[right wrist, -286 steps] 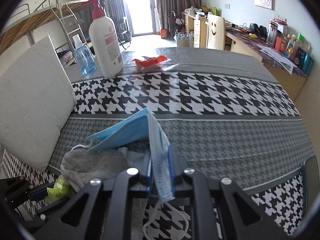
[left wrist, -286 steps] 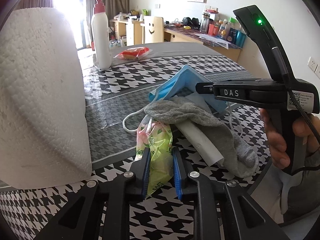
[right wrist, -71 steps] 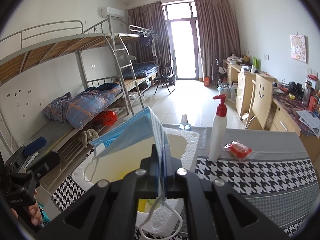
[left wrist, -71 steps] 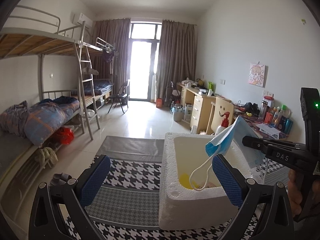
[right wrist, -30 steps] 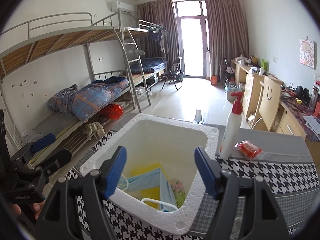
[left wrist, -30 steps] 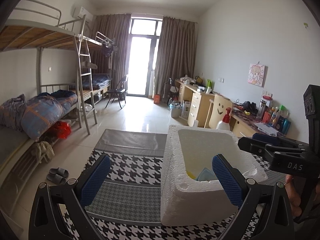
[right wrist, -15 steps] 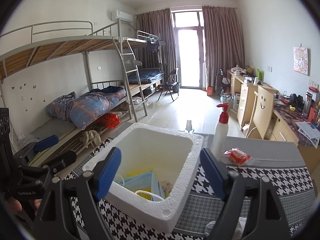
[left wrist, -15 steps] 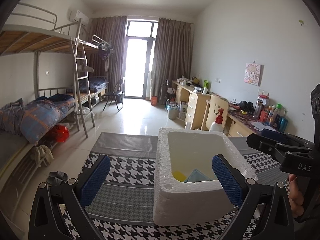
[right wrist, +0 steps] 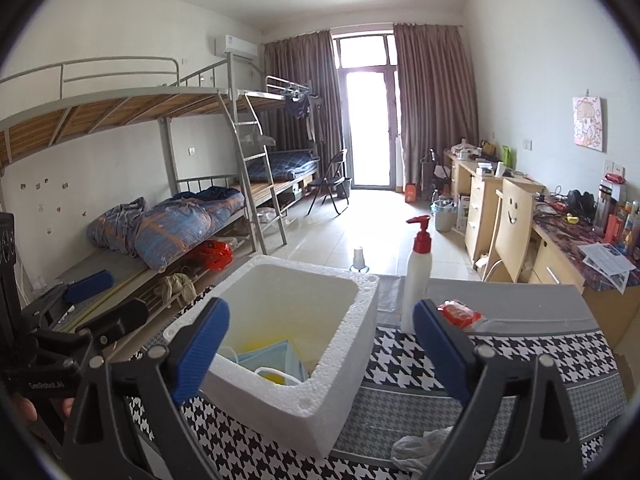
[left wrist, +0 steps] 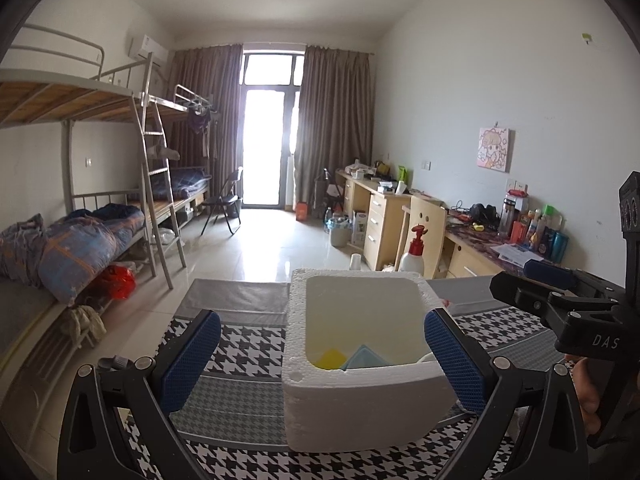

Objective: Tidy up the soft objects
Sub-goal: 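Withdraw the right tool from the box toward the grey cloth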

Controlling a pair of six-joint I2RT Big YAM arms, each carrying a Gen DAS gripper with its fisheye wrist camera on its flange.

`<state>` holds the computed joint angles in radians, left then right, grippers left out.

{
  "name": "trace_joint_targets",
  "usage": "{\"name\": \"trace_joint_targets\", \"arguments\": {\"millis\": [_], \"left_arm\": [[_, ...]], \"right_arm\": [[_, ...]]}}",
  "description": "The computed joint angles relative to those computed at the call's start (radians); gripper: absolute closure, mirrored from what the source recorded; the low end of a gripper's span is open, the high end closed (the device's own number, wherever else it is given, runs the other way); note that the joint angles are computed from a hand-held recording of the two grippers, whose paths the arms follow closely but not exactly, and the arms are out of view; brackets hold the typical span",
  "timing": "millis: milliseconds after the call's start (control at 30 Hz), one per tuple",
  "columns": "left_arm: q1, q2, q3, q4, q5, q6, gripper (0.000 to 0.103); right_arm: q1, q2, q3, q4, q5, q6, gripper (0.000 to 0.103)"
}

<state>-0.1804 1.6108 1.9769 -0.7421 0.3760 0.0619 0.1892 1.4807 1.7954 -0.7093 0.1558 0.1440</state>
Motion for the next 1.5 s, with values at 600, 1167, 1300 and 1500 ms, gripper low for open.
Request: {"name": "trace_joint_targets", "arguments": {"millis": [600, 1167, 1300, 1500], "left_arm": [[-0.029, -0.032, -0.033, 0.016, 0.034, 0.019, 0.001], [-0.045, -0.062, -0.065, 0.029, 0.071, 0.027, 0.001], [-0.050, -0.069, -0.074, 0.027, 0.076, 0.031, 0.001], [-0.061, -0.079, -0.092, 0.029, 0.079, 0.036, 0.001]], "right_arm": [[-0.002, -0.098, -0.116, 0.060, 0.064, -0.006, 0.008], [-0.018, -0.169, -0.194, 0.088, 0.111, 0.005, 0.008], [-0.020, -0.185, -0.210, 0.088, 0.124, 0.011, 0.007], [-0.024, -0.213, -0.241, 0.092, 0.135, 0.022, 0.007]]}}
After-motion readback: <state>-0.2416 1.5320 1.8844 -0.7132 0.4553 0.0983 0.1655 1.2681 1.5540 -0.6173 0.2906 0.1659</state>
